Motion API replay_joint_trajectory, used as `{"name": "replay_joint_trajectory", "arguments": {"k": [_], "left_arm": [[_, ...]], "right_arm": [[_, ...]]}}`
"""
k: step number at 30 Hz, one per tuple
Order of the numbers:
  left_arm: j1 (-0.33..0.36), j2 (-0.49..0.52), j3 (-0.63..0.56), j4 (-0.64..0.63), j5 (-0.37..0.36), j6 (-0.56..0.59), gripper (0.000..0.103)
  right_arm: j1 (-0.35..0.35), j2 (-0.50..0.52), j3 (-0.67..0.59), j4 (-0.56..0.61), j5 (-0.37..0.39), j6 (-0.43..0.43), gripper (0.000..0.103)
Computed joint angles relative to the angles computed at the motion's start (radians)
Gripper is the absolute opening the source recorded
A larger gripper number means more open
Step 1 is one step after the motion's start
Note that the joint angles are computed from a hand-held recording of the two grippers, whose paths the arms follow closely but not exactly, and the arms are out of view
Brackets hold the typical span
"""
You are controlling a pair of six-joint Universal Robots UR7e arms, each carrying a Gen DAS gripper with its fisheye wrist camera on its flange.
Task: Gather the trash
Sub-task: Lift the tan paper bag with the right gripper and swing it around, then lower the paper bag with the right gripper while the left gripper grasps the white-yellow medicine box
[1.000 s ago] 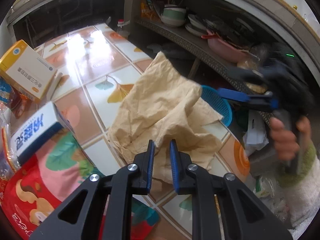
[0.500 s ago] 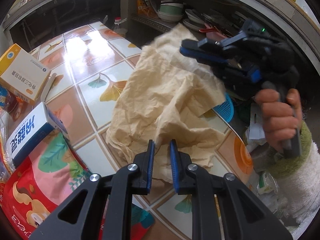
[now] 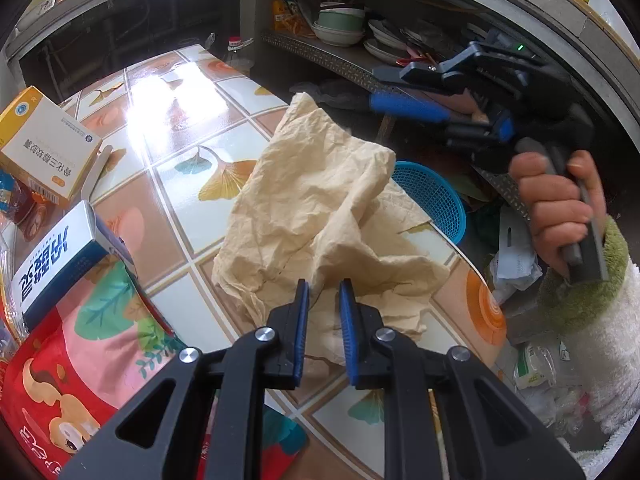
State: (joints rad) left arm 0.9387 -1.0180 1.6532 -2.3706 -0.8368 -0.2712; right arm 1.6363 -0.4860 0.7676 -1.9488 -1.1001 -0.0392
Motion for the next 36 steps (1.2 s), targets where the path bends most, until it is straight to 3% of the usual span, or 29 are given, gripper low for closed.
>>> {"name": "replay_joint_trajectory", "arguments": {"k": [3, 4, 6, 9, 12, 15, 17, 19, 21, 24, 27, 29, 33, 36], "left_arm": [[0.004, -0.001, -0.002, -0.002, -0.007, -0.003, 0.015], [0.004, -0.002, 0.000, -0.004, -0.006, -0.001, 0.015], [0.004, -0.001, -0.001, -0.005, -0.004, 0.005, 0.015], [0.004, -0.003, 0.003, -0.009, -0.003, 0.010, 0.015], [0.004, -0.003, 0.003, -0.009, -0.003, 0.010, 0.015], [0.003, -0.003, 0.006, -0.017, -0.002, 0.013, 0.015], [0.001, -0.004, 0.010, -0.025, 0.001, 0.015, 0.015], [0.001, -0.004, 0.013, -0.034, -0.001, 0.017, 0.015], [0.002, -0.007, 0.016, -0.041, -0.006, 0.016, 0.015], [0.003, -0.009, 0.021, -0.049, -0.008, 0.019, 0.015], [0.003, -0.012, 0.026, -0.056, -0.007, 0.025, 0.015], [0.004, -0.013, 0.028, -0.060, -0.010, 0.026, 0.015], [0.005, -0.015, 0.036, -0.076, -0.014, 0.028, 0.015], [0.005, -0.017, 0.040, -0.081, -0.014, 0.030, 0.015]], "right_arm": [[-0.013, 0.003, 0.026, -0.074, -0.052, 0.072, 0.055], [-0.019, 0.007, 0.032, -0.096, -0.076, 0.112, 0.063], [-0.030, 0.027, 0.039, -0.115, -0.072, 0.174, 0.064], [-0.061, 0.078, 0.003, -0.030, 0.016, 0.254, 0.067], [-0.082, 0.093, 0.014, 0.006, 0.179, 0.248, 0.066], [-0.064, 0.107, -0.025, 0.054, 0.223, 0.181, 0.048], [-0.044, 0.110, -0.061, 0.082, 0.147, 0.158, 0.047], [-0.024, 0.109, -0.075, 0.090, 0.061, 0.148, 0.032], [-0.033, 0.095, -0.070, 0.103, 0.023, 0.142, 0.017], [-0.041, 0.080, -0.027, 0.056, 0.034, 0.152, 0.013], [-0.035, 0.057, -0.006, 0.012, -0.003, 0.142, 0.002], [-0.027, 0.036, 0.010, -0.023, -0.023, 0.135, 0.002], [0.005, -0.012, 0.048, -0.042, -0.033, 0.010, 0.001], [0.035, -0.002, 0.003, 0.093, -0.012, -0.105, 0.001]]}}
